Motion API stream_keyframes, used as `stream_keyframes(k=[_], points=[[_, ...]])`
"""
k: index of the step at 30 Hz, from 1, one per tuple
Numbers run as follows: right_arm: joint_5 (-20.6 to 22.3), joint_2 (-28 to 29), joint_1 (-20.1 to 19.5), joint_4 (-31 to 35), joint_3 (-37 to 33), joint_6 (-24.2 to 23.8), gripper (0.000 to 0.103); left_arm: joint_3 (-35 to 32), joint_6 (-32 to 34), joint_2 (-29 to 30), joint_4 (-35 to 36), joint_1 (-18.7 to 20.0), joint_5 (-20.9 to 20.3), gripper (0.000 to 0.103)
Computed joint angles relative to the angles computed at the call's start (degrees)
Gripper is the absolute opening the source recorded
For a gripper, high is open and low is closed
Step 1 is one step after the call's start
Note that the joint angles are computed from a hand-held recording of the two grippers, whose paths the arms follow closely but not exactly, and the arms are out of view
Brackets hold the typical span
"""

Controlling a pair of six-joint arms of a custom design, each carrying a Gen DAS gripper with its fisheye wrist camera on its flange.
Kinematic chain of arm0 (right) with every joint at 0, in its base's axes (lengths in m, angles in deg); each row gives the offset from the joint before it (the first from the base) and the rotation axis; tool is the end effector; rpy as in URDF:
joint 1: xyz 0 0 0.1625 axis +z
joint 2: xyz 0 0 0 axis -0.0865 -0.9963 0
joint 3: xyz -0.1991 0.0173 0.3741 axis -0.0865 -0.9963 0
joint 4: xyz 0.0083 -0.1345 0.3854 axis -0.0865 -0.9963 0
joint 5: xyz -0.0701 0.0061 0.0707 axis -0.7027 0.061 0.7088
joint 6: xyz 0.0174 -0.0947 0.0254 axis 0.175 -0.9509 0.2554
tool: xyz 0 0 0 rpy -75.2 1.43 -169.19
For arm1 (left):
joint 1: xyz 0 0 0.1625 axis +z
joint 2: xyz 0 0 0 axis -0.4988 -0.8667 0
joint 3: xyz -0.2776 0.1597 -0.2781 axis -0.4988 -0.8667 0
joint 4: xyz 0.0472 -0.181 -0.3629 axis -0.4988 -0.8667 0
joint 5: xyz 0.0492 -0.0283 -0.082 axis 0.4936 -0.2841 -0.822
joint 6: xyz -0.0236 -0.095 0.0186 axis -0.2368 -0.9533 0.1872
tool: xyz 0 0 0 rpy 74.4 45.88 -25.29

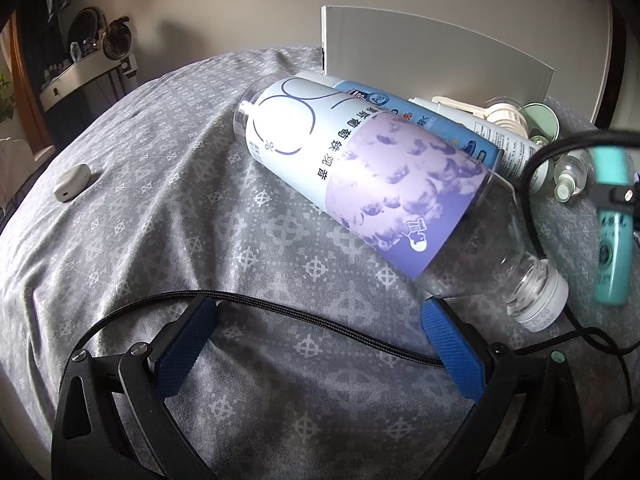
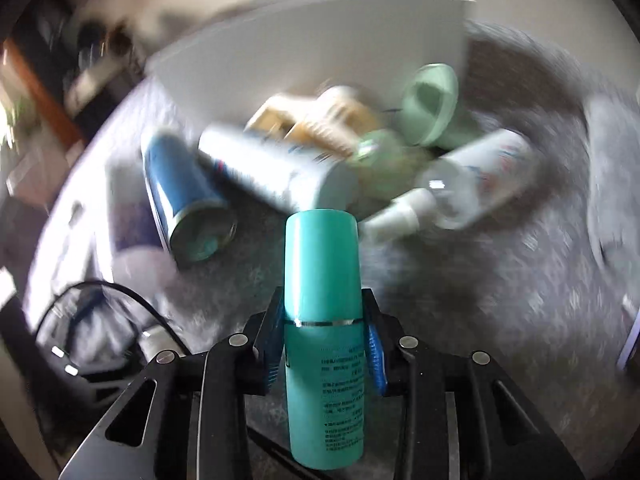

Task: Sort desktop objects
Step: 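Grasp the teal bottle with the right tool and drop it into the box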

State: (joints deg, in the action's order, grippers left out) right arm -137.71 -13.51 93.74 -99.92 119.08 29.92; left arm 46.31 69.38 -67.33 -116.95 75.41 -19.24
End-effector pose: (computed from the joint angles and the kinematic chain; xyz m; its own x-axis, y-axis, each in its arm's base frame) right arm 0.0756 -0.6189 0.4833 -0.8744 0.1434 0.4635 -0.1603 0.8163 -0.5550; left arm -0.1991 -0.5041 -0.0723 -0.6867 0.1725 -0.7062 0.5640 0.7393 -0.3678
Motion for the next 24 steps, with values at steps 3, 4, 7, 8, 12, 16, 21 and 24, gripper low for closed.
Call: stream_keyframes(k=[3, 4, 7, 8, 12, 16, 21, 24], points=[[-1.28, -2.51, 0.61, -7.05, 1.25, 0.73, 0.032, -0.11, -0.23, 0.16, 0.03, -0.04, 0.1, 0.103], [-4.02, -2.08, 1.79, -10.17, 0.72, -1.22, 0.032, -0.2, -0.23, 0.22, 0.06, -0.04, 0.13, 0.103], [-7.47, 1.04, 4.77, -15.64, -4.2, -5.74, 0.032, -0.43, -0.09, 0.26, 0.13, 0.1, 0.03, 0.103], [-7.77, 3.11, 5.61, -16.93, -7.59, -6.88, 0.032, -0.51, -0.11, 0.3, 0.2, 0.12, 0.0, 0.103], [-9.17, 14.2, 8.86, -18.71, -24.36, -10.13, 0.032, -0.57, -0.13, 0.37, 0.18, 0.09, 0.0, 0.103], [-11.25, 28.01, 9.87, -10.0, -45.55, -12.05, 0.032, -0.59, -0.1, 0.38, 0.16, 0.1, 0.03, 0.103], [-16.67, 37.62, 8.46, 5.41, -58.04, -6.03, 0.032, -0.52, -0.15, 0.34, 0.16, 0.07, 0.05, 0.103], [-18.3, 36.17, 7.94, 2.58, -51.56, -4.45, 0.032, -0.56, -0.13, 0.35, 0.21, 0.11, 0.06, 0.103]])
